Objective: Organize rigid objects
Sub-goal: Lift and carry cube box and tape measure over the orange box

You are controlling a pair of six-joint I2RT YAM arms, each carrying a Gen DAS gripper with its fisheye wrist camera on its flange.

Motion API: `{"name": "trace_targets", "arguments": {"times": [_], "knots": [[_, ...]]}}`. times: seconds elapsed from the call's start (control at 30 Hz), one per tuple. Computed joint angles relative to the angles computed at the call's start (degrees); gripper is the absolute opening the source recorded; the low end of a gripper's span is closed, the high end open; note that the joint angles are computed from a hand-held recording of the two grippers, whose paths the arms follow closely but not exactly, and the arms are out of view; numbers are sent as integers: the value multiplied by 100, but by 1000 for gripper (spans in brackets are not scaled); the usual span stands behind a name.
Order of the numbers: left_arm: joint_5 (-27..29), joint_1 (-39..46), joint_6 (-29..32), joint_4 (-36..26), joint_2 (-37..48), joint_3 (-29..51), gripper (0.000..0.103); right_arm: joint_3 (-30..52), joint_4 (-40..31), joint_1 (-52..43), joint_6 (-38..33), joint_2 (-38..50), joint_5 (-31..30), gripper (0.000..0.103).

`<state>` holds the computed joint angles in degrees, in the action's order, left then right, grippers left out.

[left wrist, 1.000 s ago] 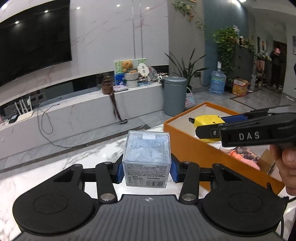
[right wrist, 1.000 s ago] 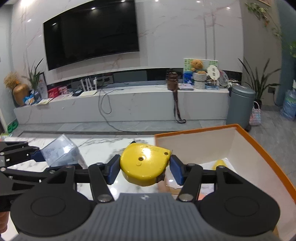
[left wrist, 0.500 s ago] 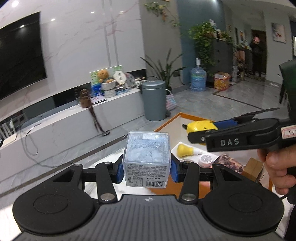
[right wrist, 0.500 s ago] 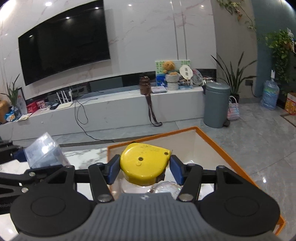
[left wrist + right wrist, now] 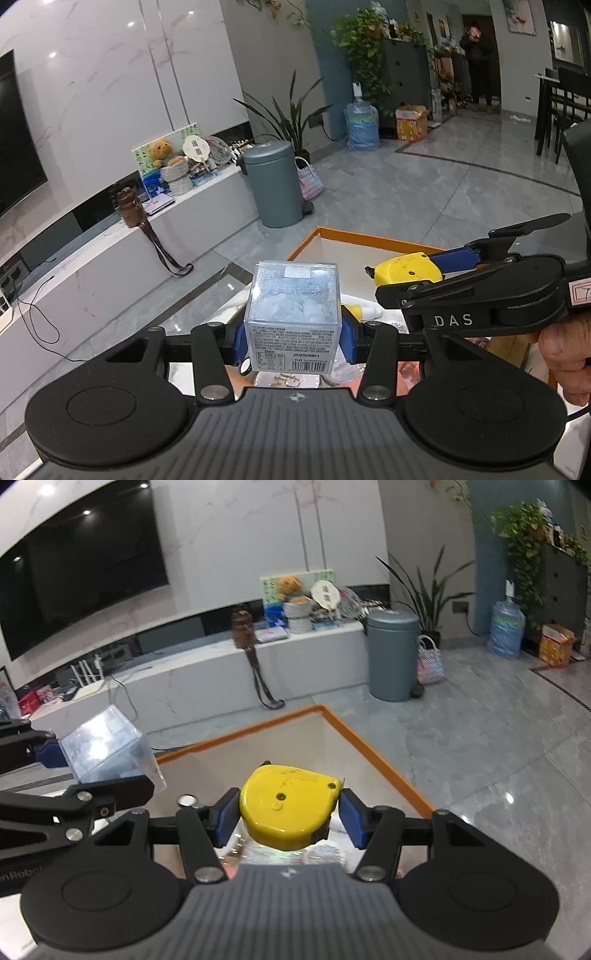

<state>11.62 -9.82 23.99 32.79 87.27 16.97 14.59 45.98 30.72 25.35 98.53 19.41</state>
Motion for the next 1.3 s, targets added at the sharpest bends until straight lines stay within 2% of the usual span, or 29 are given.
{"name": "trace_targets", "arguments": {"times": [0.37, 0.5, 0.8, 1.1, 1.3], "knots": [[-642, -480, 375, -393, 929, 719, 53, 393, -565, -587, -138, 318, -339, 57], [-825, -549, 631, -799, 1238, 1080, 53, 561, -743, -721, -182, 463, -512, 57], [-1295, -869, 1080, -1232, 1920, 1708, 53, 965, -1167, -983, -100, 777, -865, 57], [-1261, -914, 999, -1988, 2565, 2542, 53, 1336, -1450, -1338, 120, 1115, -1400, 57], [-1384, -1031, 978, -2192, 2895, 2861, 53, 1667, -1732, -1297, 144, 1376, -1340, 57]]}}
